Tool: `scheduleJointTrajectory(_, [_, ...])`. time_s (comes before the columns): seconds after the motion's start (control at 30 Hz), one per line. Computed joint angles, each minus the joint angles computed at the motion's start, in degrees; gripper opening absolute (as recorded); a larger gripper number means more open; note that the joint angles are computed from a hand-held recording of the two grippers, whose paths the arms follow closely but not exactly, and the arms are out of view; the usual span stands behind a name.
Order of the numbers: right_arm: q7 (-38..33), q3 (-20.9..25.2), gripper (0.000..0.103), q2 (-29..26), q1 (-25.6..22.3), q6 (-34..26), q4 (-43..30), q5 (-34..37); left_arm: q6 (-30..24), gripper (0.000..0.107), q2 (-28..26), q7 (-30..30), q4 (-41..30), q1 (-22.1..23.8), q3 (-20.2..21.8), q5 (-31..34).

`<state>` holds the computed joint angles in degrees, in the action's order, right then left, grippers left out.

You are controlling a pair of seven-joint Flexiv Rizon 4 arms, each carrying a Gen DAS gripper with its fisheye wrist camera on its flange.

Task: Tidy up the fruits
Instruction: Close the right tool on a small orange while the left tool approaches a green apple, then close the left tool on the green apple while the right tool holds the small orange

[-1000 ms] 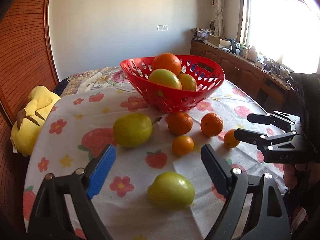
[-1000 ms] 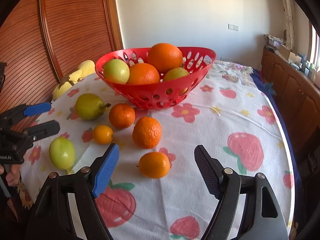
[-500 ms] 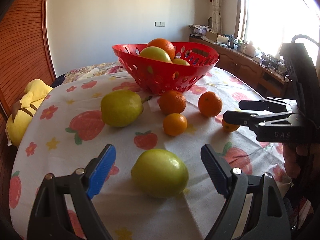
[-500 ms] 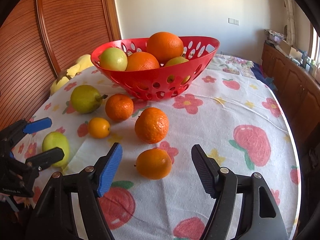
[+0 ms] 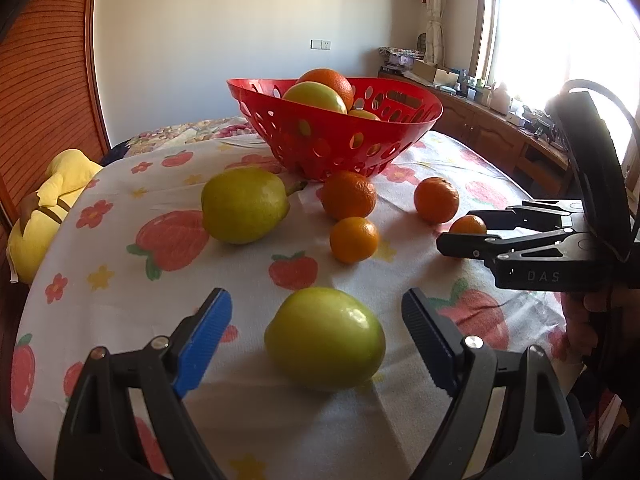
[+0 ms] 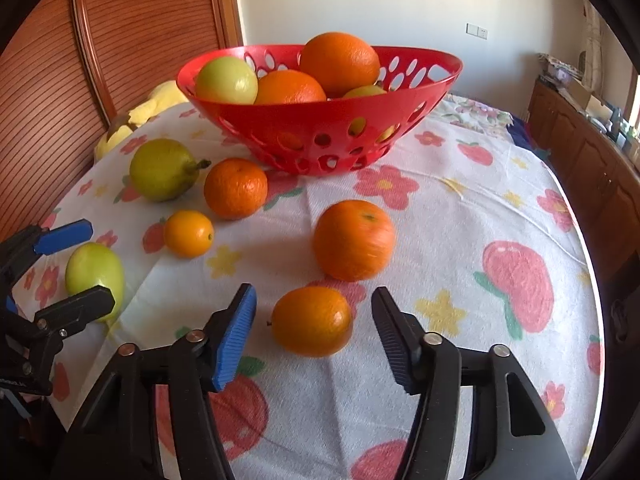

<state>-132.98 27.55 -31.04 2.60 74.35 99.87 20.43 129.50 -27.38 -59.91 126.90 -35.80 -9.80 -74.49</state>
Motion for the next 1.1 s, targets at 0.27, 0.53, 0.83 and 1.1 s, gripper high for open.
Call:
scheduleJointTrajectory(0.27, [0.96,-0.86,0.042,-0.07,0.55,-0.90,0.30,-1.23,0.02,0.087,-0.29,1.33,-0.66,-0.09,-0.38,-1.57])
scheduleJointTrajectory(0.53, [-2.08,1.88,0.042,0.46,-2.25,-0.52,1.24,2.40,0.25,0.087,-0.75,5.30,-2.00,0.00,-1.58,-4.77])
scheduleJointTrajectory(0.83, [-8.13,4.29,0.042,2.12,-5.27,0.43,2.51,9.42,-0.05,0.087,-0.67,6.35,-2.26,0.85,-2.64,-6.43])
scheduleJointTrajectory(1.1, [-12.42,4.74,0.042,2.02,-5.89,0.75,1.64,13.84,-0.39,0.087,0.13,9.19,-2.51,1.32,-4.65,-10.38])
